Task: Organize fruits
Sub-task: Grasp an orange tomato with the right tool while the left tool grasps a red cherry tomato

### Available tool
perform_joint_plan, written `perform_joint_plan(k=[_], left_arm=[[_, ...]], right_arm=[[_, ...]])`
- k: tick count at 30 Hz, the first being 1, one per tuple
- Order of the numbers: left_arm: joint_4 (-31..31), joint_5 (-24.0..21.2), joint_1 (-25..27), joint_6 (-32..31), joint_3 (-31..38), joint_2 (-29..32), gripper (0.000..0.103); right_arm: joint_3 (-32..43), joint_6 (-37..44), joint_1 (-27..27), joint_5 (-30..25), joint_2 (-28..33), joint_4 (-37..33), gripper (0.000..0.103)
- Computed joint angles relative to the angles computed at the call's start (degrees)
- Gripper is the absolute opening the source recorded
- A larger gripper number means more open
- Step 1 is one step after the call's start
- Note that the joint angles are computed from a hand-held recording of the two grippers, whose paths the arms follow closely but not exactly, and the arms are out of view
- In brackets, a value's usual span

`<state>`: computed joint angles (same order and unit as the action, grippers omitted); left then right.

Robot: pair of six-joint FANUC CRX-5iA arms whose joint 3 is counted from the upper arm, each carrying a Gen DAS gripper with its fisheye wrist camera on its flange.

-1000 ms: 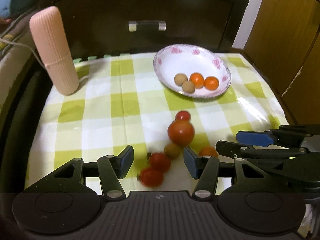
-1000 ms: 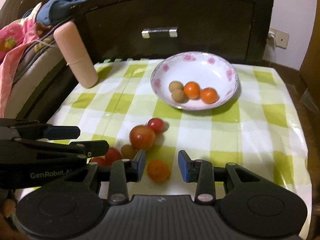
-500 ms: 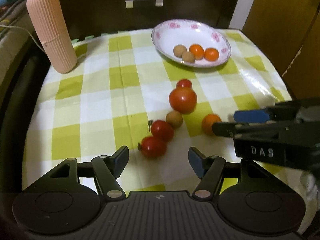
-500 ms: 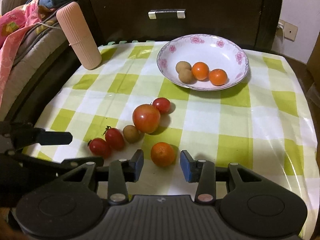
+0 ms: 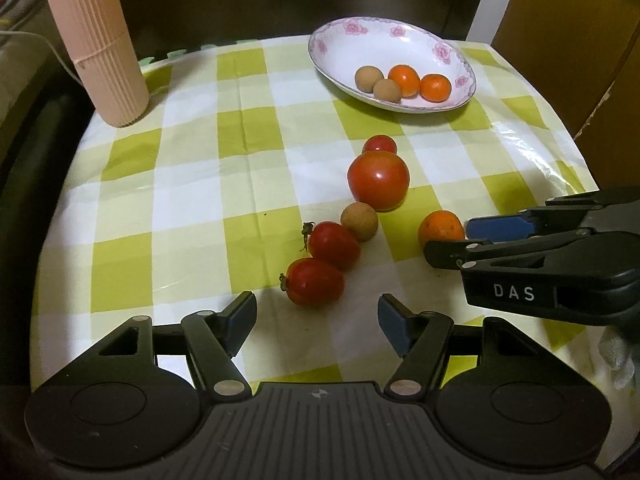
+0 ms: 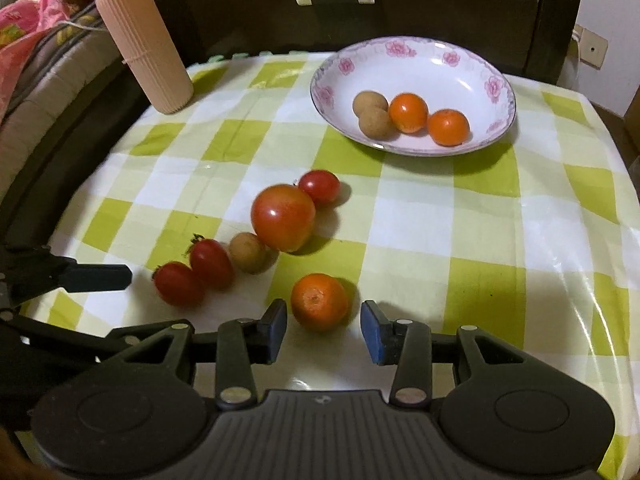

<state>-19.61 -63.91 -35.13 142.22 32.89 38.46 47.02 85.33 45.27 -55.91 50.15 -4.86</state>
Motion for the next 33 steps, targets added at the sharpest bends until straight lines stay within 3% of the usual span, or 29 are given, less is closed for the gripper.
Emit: perform_joint_plan(k=[13, 26, 33], left_arm=[[0.84, 0.73, 0.79, -0.74, 0.24, 0.80, 0.074], [0.16, 0.29, 0.88, -1.75, 1.87, 2.48, 0.073], [-2.04, -1.69, 0.22, -1.71, 3.45, 3.18, 0.058]], right_arm=[[-0.68, 1.27, -0.47, 0.11, -0.55, -1.31, 0.027], [-0.80, 1.27, -0.77, 0.15, -0.69, -2.20, 0.026], [-1.15, 2.48, -0.69, 0.98, -0.78, -1.98, 0.026]])
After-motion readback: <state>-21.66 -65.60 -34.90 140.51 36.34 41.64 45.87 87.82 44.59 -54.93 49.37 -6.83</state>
